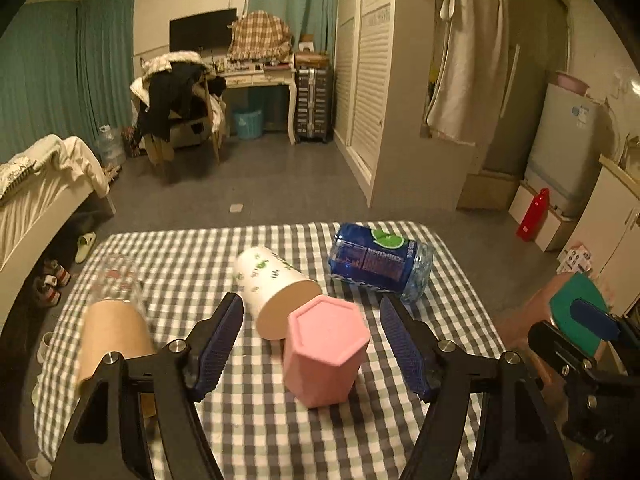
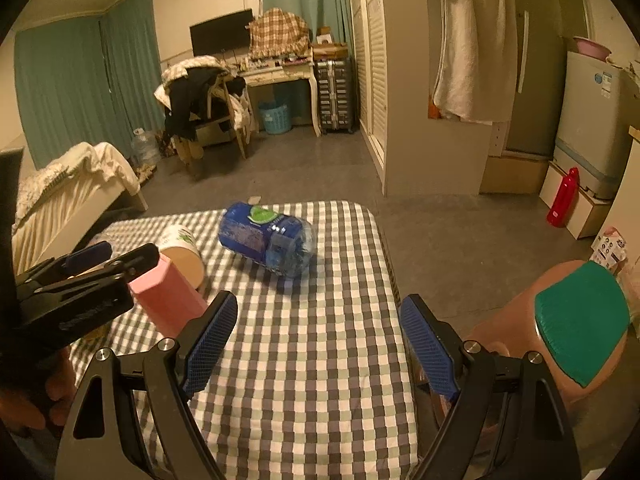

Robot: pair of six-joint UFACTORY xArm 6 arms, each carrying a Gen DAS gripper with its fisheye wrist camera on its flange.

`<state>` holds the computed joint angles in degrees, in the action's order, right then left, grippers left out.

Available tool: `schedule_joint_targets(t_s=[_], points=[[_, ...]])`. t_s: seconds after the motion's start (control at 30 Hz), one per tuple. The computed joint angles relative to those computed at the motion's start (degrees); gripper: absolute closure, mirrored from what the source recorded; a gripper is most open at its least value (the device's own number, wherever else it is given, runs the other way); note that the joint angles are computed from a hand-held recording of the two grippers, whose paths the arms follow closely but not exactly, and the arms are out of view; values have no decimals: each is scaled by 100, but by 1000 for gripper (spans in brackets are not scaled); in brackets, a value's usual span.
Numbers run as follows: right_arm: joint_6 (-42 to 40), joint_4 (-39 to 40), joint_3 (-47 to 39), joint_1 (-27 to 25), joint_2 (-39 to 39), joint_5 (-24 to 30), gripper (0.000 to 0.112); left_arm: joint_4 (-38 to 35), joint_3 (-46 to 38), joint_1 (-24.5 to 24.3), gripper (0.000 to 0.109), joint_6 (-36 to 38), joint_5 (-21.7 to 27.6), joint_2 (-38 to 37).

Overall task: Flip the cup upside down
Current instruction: 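Lower the inverted pink cup onto the tablecloth with the left gripper, then open the left gripper and pull it back from the pink cup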

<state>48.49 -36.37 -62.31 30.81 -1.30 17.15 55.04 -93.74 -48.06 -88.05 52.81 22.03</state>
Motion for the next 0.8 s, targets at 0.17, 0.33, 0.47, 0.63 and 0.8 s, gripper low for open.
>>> schedule_joint_targets(t_s=[0.17, 0.33, 0.47, 0.63, 0.8], points=[[345, -467, 255, 74, -335, -240, 28, 471, 681, -211, 35, -561, 121, -581], [1000, -1265, 386, 186, -561, -322, 28, 942, 1236, -392, 35, -1003, 257, -1022], [1613, -1989, 390, 297, -596, -316, 28, 1394, 1653, -516, 35, -1431, 488, -1257], [2270, -2778, 243, 409, -388, -386, 28, 1647, 2091, -495, 35, -2020, 480, -1399], [2847, -3406, 1, 521, -54, -340, 28, 1723, 2326, -443, 34, -2221, 482, -1434]])
